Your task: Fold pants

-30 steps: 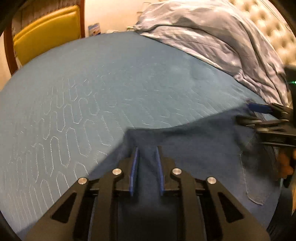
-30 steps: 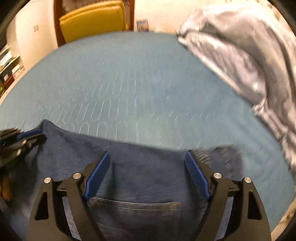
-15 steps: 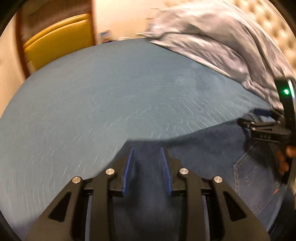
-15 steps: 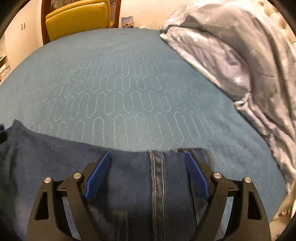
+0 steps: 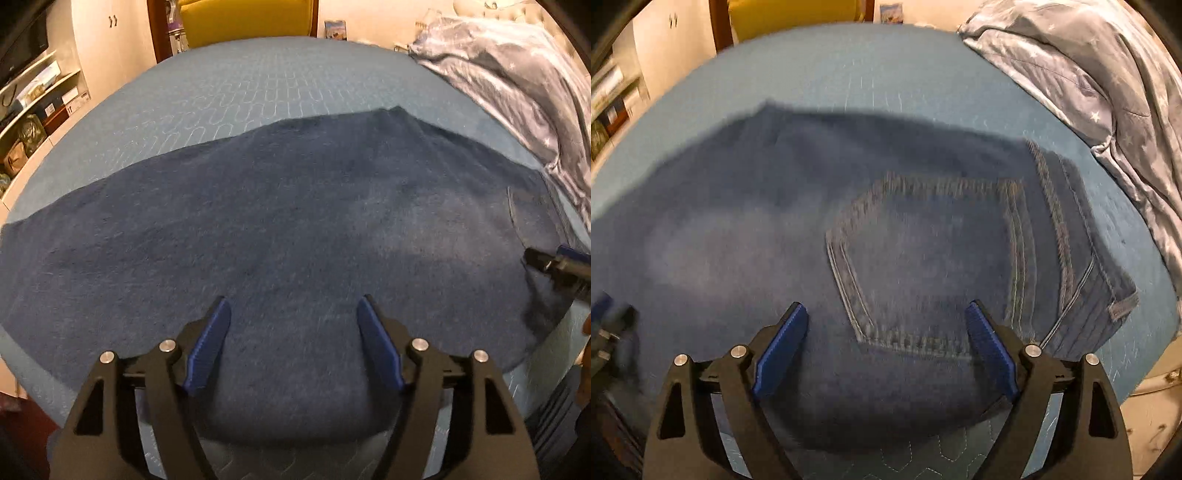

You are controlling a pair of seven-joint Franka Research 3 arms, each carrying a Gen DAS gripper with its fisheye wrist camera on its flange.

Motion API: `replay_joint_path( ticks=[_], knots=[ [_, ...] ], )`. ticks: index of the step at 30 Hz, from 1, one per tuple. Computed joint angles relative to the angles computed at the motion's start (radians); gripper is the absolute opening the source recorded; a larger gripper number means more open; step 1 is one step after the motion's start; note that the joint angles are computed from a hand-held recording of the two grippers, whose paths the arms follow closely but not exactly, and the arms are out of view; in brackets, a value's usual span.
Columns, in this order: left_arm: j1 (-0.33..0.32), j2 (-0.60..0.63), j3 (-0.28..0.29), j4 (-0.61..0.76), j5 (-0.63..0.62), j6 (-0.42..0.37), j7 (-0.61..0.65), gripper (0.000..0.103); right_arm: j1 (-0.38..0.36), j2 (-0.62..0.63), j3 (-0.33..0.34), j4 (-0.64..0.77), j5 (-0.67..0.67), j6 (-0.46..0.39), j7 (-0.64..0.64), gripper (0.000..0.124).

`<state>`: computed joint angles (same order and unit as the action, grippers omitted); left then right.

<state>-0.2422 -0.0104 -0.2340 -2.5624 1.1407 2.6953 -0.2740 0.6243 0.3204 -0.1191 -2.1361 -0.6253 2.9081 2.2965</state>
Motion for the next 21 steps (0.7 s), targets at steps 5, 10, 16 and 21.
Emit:
replay_joint_path(
  ticks=[5,10,16,21],
  knots=[
    [-0.019,-0.097,-0.024,-0.057,-0.088,-0.028,0.057,0.073,0.020,-0.076,-0.011,-0.038,-0.073,-0.031,0.087,0.086],
    [-0.026,-0.185,-0.051,-0.092,-0.181,-0.045,0.110,0.073,-0.033,-0.158,0.039,-0.092,-0.126,-0.017,0.139,0.086],
    [-0.012,-0.245,-0.087,-0.114,-0.209,-0.038,0.101,0.080,-0.084,-0.238,0.110,-0.140,-0.196,-0.028,0.205,0.086],
    [-0.019,-0.296,-0.108,-0.129,-0.255,-0.071,0.130,0.093,-0.137,-0.282,0.175,-0.165,-0.210,-0.033,0.226,0.086]
  ],
)
